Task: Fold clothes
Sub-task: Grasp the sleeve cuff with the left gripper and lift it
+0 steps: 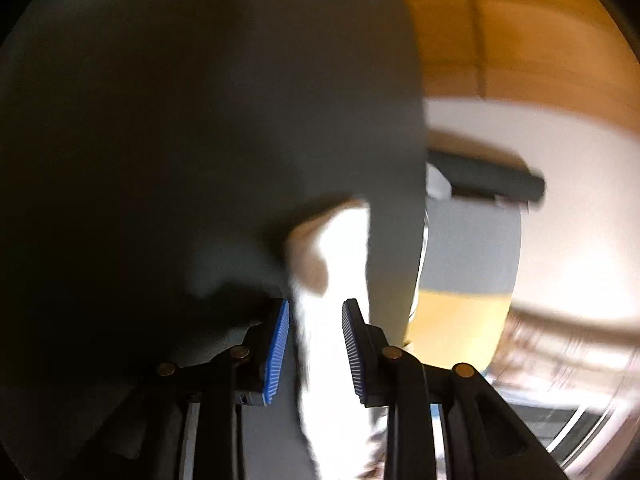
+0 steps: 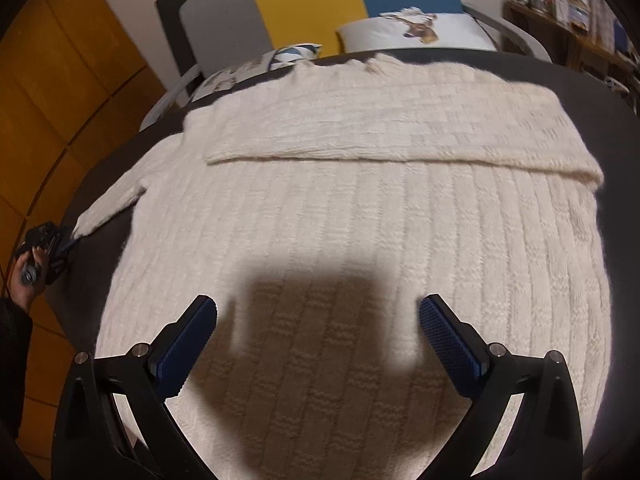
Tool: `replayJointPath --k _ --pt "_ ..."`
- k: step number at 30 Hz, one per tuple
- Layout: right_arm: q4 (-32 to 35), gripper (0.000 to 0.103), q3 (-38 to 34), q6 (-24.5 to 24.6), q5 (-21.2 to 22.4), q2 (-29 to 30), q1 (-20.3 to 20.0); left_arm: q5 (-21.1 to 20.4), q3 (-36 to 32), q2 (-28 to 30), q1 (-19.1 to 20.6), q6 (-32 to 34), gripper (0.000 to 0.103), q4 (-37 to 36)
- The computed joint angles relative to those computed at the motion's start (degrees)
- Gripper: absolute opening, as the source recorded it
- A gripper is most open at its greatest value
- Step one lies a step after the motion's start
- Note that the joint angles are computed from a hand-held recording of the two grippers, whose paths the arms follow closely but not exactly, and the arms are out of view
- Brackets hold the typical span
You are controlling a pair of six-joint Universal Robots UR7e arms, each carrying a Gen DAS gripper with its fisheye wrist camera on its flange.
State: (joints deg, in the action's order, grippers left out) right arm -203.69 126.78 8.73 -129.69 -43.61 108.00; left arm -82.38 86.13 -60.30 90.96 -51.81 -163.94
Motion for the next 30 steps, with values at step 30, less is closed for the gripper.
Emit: replayJointPath --k 30 --pt "-8.79 0.103 3.78 1.49 2.58 -3.40 -2.67 -4.87 -23.43 20.65 -16.74 32.14 0.004 7.39"
